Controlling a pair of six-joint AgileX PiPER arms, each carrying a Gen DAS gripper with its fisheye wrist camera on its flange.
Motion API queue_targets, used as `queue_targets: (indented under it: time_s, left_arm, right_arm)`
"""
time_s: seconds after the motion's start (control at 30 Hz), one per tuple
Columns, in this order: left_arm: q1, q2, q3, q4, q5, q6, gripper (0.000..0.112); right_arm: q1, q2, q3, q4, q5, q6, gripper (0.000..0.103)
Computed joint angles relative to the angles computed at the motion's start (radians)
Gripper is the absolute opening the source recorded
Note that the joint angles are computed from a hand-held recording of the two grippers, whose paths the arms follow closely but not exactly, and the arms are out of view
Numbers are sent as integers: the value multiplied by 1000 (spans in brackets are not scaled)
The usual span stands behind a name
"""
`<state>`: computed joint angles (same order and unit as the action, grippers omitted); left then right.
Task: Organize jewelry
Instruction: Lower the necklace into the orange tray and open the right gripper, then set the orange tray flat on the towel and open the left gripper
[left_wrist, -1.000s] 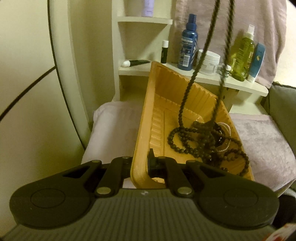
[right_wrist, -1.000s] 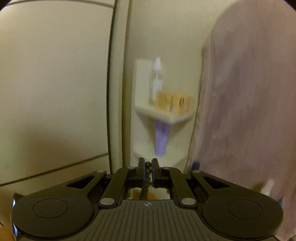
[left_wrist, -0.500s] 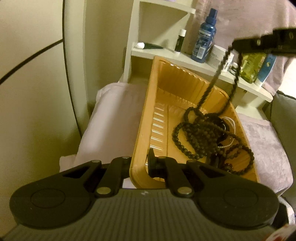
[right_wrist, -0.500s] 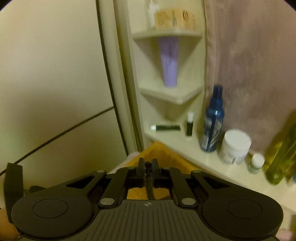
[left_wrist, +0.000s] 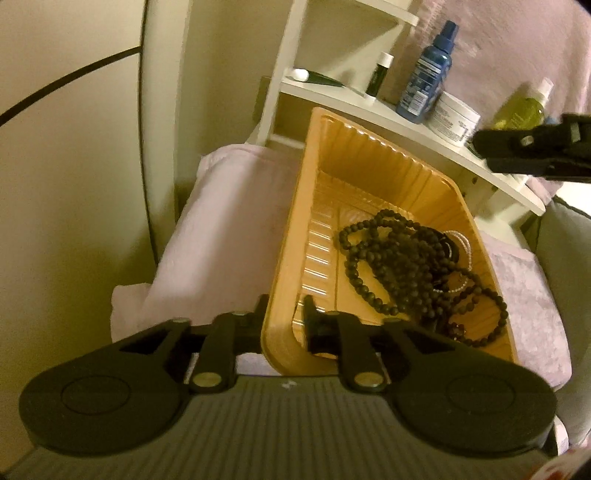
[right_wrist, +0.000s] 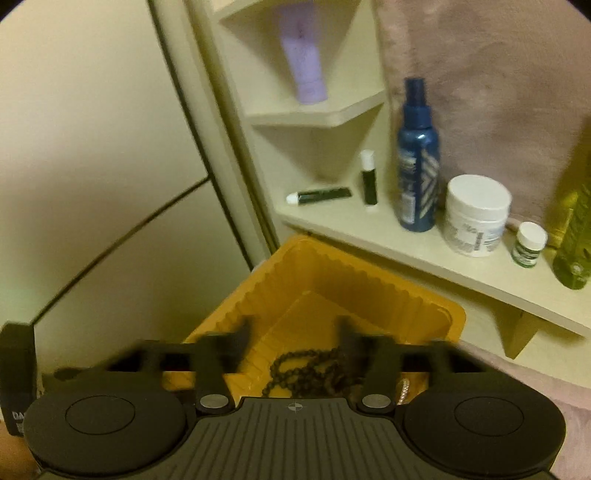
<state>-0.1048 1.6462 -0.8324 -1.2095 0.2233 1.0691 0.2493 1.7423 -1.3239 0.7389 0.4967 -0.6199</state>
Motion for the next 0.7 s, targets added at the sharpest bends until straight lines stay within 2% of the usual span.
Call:
queue_targets:
  time_s: [0.03,0.1,0.37,0.5,0.7]
  left_arm:
    - [6,-2,5,-37,2,31,30]
    - [22,-10,14,-104,13,90,30]
    - [24,-63,31,-18,-26,23,30]
    - [4,-112,54,78,-56,-67,34]
    - [-61,-179,75,393,-82,-374,52]
  right_arm:
    - [-7,-11,10,15,0,-4,62]
    - [-19,-37,41,42,-13,-5,62]
    - [-28,-151,185,7,-70,86,62]
    - [-62,-220,271,46,-76,105,63]
    - [-99,-340,417,15,-81,232,69]
